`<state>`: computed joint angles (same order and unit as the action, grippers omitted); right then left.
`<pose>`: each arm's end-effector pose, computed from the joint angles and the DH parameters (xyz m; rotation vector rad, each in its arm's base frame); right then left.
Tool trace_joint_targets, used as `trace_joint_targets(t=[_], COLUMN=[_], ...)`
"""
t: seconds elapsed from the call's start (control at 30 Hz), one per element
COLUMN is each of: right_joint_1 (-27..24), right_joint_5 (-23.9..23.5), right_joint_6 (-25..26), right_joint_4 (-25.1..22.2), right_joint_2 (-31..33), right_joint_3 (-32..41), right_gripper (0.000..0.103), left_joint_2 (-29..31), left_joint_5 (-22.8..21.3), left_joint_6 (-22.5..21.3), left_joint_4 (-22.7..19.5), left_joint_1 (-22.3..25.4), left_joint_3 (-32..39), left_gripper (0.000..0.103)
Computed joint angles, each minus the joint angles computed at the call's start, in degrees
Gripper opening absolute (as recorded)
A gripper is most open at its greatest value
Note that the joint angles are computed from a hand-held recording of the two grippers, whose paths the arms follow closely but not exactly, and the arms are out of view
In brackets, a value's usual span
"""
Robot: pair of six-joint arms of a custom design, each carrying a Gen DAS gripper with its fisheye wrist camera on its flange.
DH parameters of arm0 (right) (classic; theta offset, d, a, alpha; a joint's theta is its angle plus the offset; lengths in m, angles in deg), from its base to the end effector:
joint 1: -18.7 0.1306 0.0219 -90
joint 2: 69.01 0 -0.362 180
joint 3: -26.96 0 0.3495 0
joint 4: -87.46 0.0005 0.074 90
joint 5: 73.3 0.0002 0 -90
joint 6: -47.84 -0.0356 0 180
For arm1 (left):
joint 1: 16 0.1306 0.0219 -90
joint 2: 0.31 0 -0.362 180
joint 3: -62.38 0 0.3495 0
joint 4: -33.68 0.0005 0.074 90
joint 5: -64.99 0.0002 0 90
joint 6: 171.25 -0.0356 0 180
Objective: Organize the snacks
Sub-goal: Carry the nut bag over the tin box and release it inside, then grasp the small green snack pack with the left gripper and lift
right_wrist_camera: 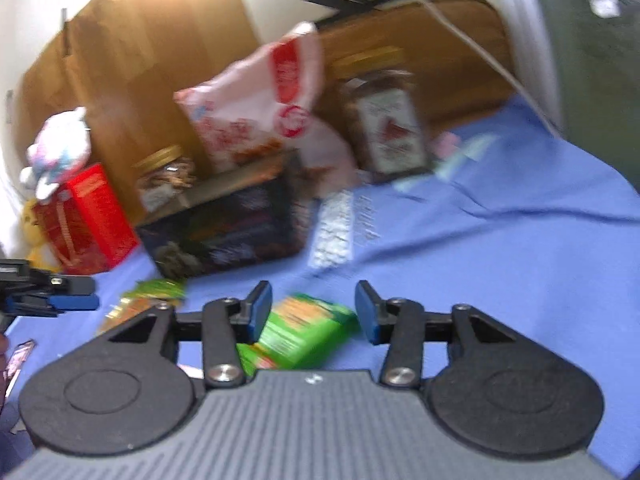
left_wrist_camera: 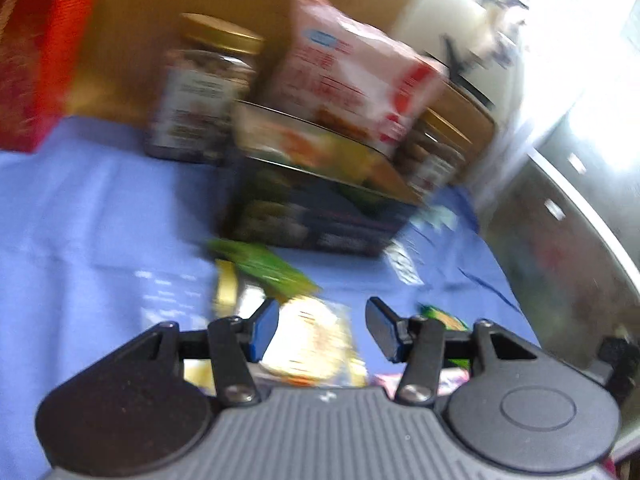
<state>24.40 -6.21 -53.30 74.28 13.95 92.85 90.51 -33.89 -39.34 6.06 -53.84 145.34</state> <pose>0.4005 0.0534 0.3333 -0.1441 2.1032 0.5959 0.3680 -0.2795 0.3812 -0.1697 2.2431 -0.6086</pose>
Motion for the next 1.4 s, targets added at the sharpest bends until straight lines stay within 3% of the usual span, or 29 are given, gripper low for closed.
trace_joint_targets(t=[0.17,0.37,0.47,0.5,0.53,0.6,0.7,0.8,1.0,1.17,1.27,1.33,1.4], right_joint_1=[-3.2,-2.0,-1.6,-1.5,-1.0,0.1,0.6,2.7,7.0,8.9,9.6,10.4,9.9], right_joint_5=[-8.0,-9.9,-11.7,-12.0,-10.4,-7.4,-8.5,-7.4,-4.4,-1.9,1.7,6.7,6.9], right_joint_6=[-0.8,3.9,3.4,2.5,2.4,4.9,4.1,5.0,7.9,10.7,13.4,15.0,13.9], right_joint_4=[-2.0,-3.6,-4.0,-4.0,-3.5,-3.3,-1.2,0.0,2.2,3.1,3.6,4.7,6.5], right_joint_2=[-1.0,-0.4,2.0,2.5,2.4,1.9,1.3,1.0,5.3,13.1,17.7,18.8,18.1], right_joint_3=[-2.1,-1.5,0.1,0.4,0.3,0.2,-0.2,0.9,8.5,18.1,22.8,23.1,21.3], right_gripper=[0.050,0.050,0.050,0.050,0.048,0.044,0.043,0.043,0.043,0.044,0.050,0.051,0.051], left_joint_2=[7.6,18.9,23.0,23.0,23.2,22.0,18.8,15.8,12.7,16.4,20.7,23.4,24.7], left_joint_5=[5.5,15.1,20.2,19.1,17.6,15.9,15.6,11.9,6.2,5.8,5.6,4.5,5.0], left_joint_6=[-3.4,-3.5,-1.5,-1.6,-2.5,-3.1,-1.8,-2.4,-3.4,-3.2,-2.9,-2.3,-1.7], left_joint_4=[-1.7,-7.3,-8.5,-7.3,-8.7,-8.4,-5.5,-3.8,-0.9,-0.5,-1.1,-2.5,-4.3], left_joint_1=[-1.9,-1.7,-1.2,-1.6,-2.0,-2.3,-1.7,-1.9,0.5,4.7,6.2,6.7,7.1], left_joint_3=[8.7,21.1,24.5,24.1,24.9,23.7,19.9,17.5,17.1,23.0,27.7,30.5,31.8], left_gripper=[0.048,0.051,0.047,0.043,0.037,0.030,0.029,0.029,0.030,0.031,0.032,0.030,0.030])
